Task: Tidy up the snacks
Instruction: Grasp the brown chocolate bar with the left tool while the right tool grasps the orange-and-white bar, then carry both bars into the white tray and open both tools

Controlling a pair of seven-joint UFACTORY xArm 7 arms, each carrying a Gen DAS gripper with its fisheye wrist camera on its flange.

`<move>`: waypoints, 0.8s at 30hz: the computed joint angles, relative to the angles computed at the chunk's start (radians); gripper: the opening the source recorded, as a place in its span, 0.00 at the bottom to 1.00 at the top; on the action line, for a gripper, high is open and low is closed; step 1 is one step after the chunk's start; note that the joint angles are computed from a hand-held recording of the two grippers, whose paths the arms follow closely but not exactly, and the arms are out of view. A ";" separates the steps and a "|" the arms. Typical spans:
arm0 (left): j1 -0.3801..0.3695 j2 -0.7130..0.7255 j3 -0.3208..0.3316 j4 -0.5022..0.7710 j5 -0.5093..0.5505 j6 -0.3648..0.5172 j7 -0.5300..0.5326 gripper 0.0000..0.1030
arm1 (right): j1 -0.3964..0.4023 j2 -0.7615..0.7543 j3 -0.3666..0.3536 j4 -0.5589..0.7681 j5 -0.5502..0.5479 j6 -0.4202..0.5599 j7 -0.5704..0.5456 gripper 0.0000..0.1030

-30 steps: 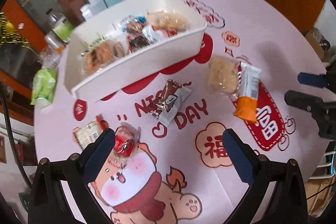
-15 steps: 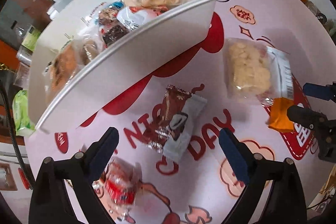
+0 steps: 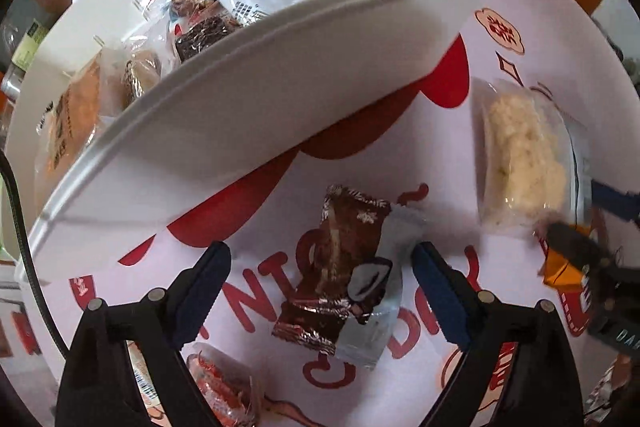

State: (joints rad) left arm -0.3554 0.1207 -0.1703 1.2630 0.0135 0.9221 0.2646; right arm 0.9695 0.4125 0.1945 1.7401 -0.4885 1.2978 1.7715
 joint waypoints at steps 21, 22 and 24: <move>0.002 -0.135 -0.002 -0.108 -0.024 0.029 -0.123 0.36 | 0.012 -0.073 0.040 -0.100 -0.013 -0.064 0.048 0.33; 0.005 -0.154 -0.001 -0.122 -0.033 0.034 -0.135 0.36 | 0.013 -0.077 0.043 -0.106 -0.017 -0.070 0.051 0.33; 0.011 -0.174 0.002 -0.128 -0.050 0.044 -0.149 0.35 | 0.021 -0.089 0.048 -0.114 -0.031 -0.080 0.062 0.32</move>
